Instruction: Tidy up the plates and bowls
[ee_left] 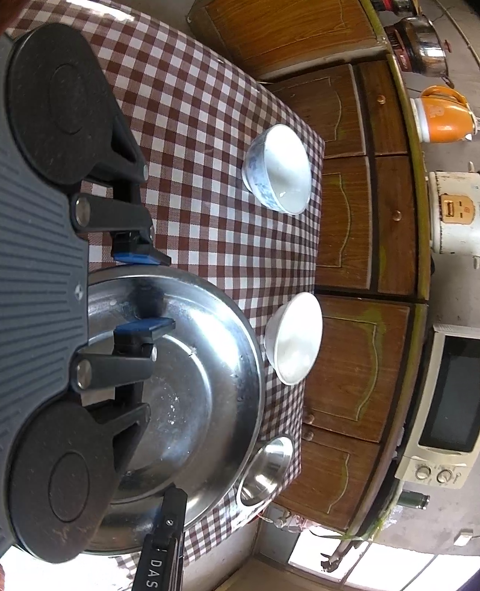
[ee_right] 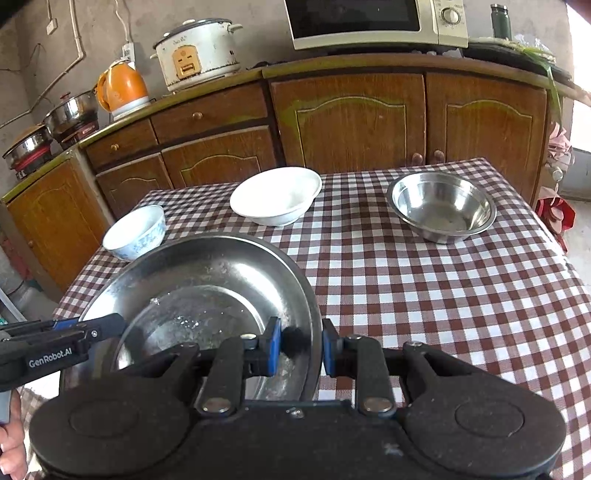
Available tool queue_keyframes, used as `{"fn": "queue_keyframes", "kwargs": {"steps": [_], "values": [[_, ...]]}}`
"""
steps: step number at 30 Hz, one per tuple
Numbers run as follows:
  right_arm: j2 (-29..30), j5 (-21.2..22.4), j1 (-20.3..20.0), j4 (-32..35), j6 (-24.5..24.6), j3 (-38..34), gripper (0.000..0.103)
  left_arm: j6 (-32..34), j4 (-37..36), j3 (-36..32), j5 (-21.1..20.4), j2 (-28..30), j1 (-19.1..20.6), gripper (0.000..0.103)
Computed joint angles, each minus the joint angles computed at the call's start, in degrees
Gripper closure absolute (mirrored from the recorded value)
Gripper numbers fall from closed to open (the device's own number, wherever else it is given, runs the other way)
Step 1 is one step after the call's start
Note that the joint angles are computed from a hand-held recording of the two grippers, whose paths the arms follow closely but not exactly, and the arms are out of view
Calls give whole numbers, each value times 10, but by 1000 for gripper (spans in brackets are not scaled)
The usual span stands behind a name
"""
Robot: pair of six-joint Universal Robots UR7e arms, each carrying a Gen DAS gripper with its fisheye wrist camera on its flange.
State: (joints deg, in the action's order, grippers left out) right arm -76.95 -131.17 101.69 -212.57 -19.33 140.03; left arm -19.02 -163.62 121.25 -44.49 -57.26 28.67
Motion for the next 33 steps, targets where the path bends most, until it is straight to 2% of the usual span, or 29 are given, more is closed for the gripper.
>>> {"fn": "queue_keyframes", "kwargs": {"steps": [14,33], "values": [[39,35,-53,-6,-19,-34,74,28,-18,-33,-5,46,35,73],[76,55,-92,-11,-28,-61,74,50,-28,-62,-8,87,63,73]]}}
